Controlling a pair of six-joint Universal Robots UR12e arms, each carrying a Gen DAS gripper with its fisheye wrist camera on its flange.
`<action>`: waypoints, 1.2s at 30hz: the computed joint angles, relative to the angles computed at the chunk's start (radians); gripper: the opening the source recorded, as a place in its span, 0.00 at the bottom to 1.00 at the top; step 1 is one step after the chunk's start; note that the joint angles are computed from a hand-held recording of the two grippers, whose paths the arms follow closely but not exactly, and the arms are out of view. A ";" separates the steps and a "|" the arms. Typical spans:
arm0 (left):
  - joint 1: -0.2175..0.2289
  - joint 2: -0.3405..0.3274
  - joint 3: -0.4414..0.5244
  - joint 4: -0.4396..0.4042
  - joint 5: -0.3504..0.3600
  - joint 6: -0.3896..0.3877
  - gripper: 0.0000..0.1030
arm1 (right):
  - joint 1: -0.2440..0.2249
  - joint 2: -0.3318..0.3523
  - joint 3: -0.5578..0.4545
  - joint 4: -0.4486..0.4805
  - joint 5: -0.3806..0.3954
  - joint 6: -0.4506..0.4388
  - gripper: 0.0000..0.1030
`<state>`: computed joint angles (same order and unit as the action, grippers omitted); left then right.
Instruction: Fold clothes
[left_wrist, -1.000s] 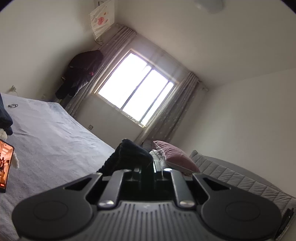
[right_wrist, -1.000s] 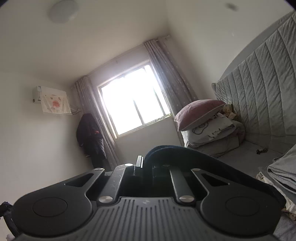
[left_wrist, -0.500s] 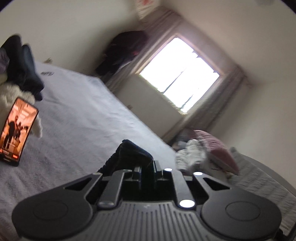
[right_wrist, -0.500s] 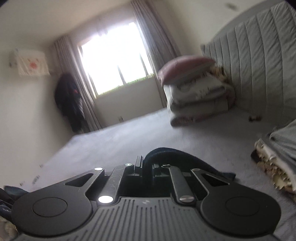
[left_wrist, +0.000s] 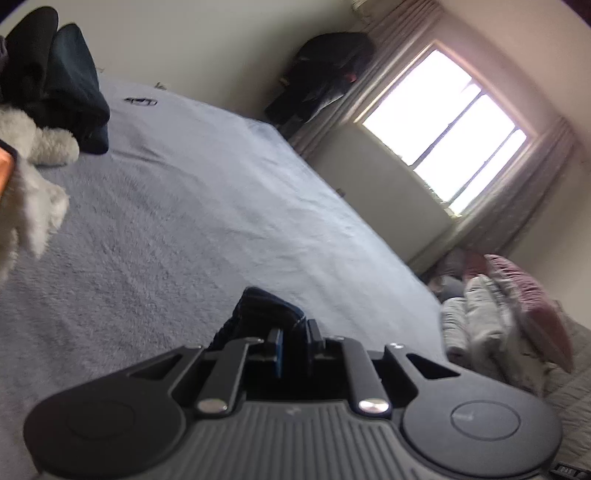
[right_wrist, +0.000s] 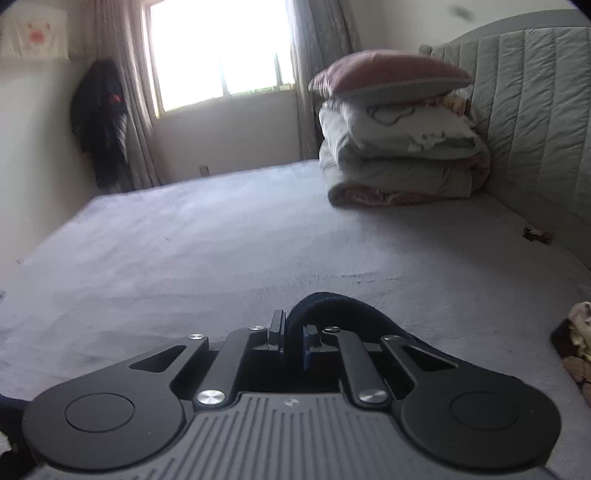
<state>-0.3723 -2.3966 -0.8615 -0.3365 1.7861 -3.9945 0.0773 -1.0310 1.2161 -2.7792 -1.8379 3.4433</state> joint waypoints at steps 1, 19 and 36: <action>0.003 -0.022 0.037 -0.026 -0.002 -0.003 0.12 | -0.001 0.022 -0.031 0.032 -0.006 -0.002 0.09; 0.006 -0.309 0.516 -0.306 0.034 0.146 0.17 | -0.022 0.220 -0.271 0.282 -0.005 0.061 0.10; -0.008 -0.181 0.356 -0.336 0.014 0.198 0.82 | -0.059 0.079 -0.147 0.287 0.191 0.019 0.54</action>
<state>-0.3808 -2.5778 -0.5058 -0.6722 1.8004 -3.7969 0.0183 -0.9523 1.0694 -2.4920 -1.6470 3.4618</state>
